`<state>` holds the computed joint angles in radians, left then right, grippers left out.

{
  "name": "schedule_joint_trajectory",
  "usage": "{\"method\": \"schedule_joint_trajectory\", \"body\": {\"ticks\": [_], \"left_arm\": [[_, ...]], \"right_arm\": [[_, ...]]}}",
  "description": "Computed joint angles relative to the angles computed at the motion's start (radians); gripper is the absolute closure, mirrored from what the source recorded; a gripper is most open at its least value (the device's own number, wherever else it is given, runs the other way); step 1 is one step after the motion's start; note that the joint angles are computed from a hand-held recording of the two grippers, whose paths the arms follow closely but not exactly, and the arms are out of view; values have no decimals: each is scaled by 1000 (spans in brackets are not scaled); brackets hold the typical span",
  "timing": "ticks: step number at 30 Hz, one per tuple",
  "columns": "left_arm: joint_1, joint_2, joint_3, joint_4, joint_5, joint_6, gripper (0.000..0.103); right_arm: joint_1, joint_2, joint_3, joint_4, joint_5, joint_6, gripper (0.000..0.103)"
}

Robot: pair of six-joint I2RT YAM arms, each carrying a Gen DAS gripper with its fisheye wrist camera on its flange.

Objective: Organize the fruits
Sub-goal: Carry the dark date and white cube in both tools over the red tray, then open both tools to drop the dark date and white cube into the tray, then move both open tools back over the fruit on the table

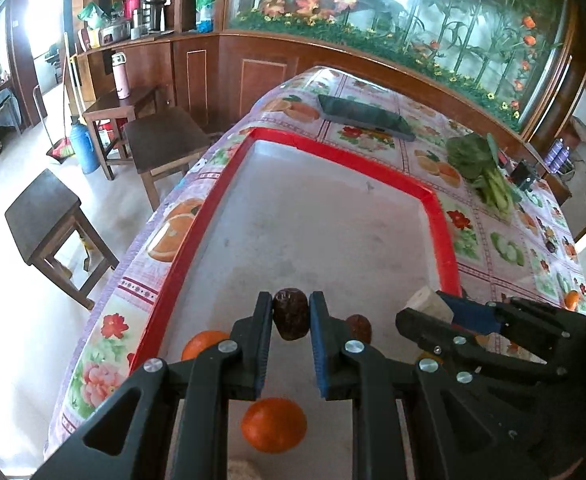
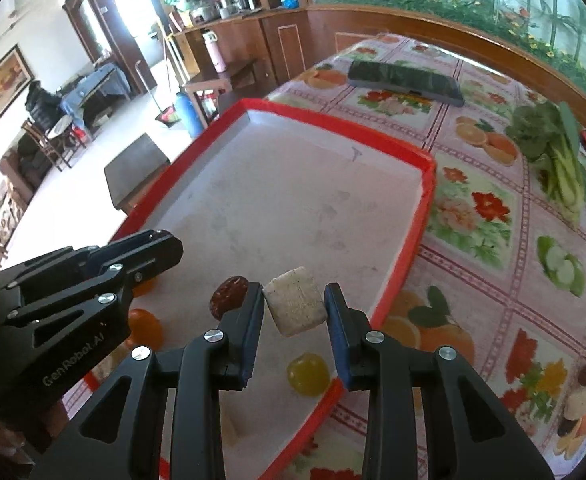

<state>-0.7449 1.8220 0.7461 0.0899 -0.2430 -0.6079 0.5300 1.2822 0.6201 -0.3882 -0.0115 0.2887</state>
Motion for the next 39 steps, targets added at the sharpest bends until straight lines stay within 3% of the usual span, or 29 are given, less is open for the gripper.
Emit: {"method": "schedule_joint_trajectory", "body": {"ticks": [15,17,20,21,22,31,34,39], "left_arm": [[18,90,65,-25,0,9,82],[15,92,69,-29,1,10,77],[-2,87,75,-36,-22,9,45],[-13,86,81,-50,-51,0,26],[-21,86,87,-66,-77,-10,18],[-35,45,50,-58,-85,-30,18],[-47,21,37,-60,-98,-38,18],[-79,-20,29,-88,-127,-68,18]], "right_arm": [[5,105,17,41,2,-45,72],[15,107,22,31,20,-50,67],[40,113,28,17,56,-51,64],[42,112,28,13,62,-55,64],[45,108,28,7,68,-57,64],[50,29,5,-38,76,-36,61],[80,-25,-8,-63,112,-17,48],[140,-119,-24,-128,173,0,47]]}}
